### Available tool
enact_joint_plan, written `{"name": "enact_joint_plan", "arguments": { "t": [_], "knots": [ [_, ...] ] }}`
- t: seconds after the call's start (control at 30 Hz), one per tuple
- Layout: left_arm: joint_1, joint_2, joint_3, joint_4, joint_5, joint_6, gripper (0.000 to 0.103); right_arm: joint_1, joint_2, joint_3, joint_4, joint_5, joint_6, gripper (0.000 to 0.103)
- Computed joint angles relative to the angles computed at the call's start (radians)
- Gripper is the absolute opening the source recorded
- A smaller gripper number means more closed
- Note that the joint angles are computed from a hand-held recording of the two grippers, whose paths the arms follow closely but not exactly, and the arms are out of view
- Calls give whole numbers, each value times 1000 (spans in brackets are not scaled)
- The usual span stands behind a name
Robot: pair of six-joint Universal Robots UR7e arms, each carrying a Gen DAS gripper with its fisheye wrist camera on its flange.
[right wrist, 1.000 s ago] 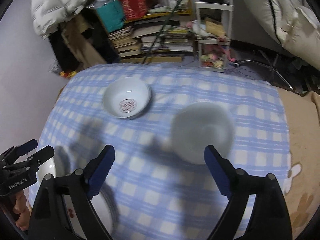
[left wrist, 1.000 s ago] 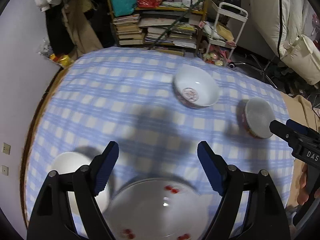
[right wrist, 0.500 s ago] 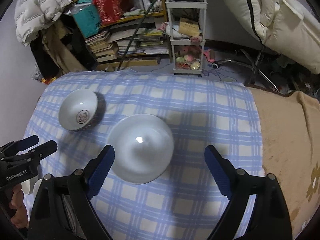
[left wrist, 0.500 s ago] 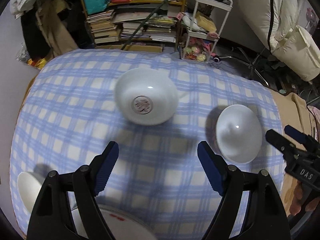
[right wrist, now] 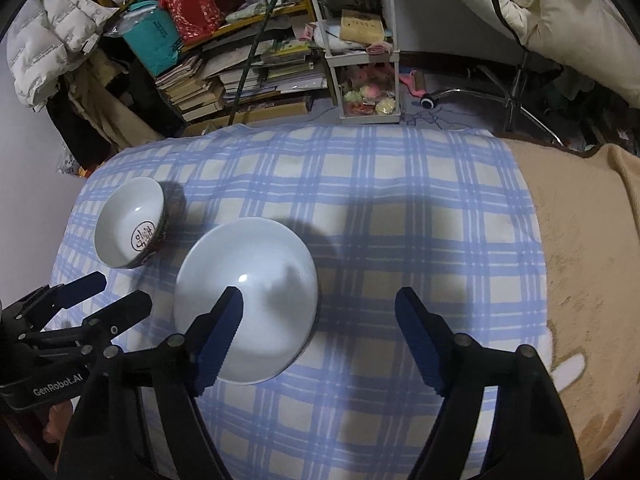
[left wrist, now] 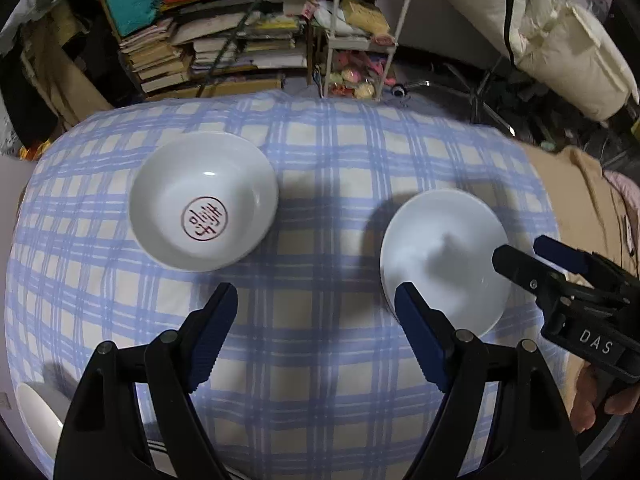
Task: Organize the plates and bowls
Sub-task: 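Close the left gripper on a second white bowl rim while the right gripper grips its opposite rim, then lift the second white bowl with both grippers and carry it over the first bowl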
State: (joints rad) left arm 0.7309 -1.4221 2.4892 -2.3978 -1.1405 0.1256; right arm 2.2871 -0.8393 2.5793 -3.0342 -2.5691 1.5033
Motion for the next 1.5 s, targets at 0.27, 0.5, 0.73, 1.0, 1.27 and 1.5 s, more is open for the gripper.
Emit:
{"name": "enact_joint_plan", "arguments": {
  "t": [0.27, 0.5, 0.73, 1.0, 1.27, 1.5],
  "knots": [
    [6, 73, -29, 14, -37, -4, 78, -70, 84, 44, -286, 55, -148, 66],
    [-4, 136, -36, 2, -46, -32, 33, -119, 128, 52, -413, 95, -227, 32],
    [-1, 192, -58, 38, -73, -77, 12, -133, 140, 46, -440, 107, -251, 12],
    [-23, 133, 1, 27, -27, -107, 13, -70, 82, -25, -135, 92, -135, 11],
    [-31, -59, 25, 159, 15, -51, 12, -1, 69, -87, -28, 104, -79, 10],
    [16, -211, -17, 289, 64, -18, 12, 52, 112, -178, -31, 104, -107, 10]
  ]
}}
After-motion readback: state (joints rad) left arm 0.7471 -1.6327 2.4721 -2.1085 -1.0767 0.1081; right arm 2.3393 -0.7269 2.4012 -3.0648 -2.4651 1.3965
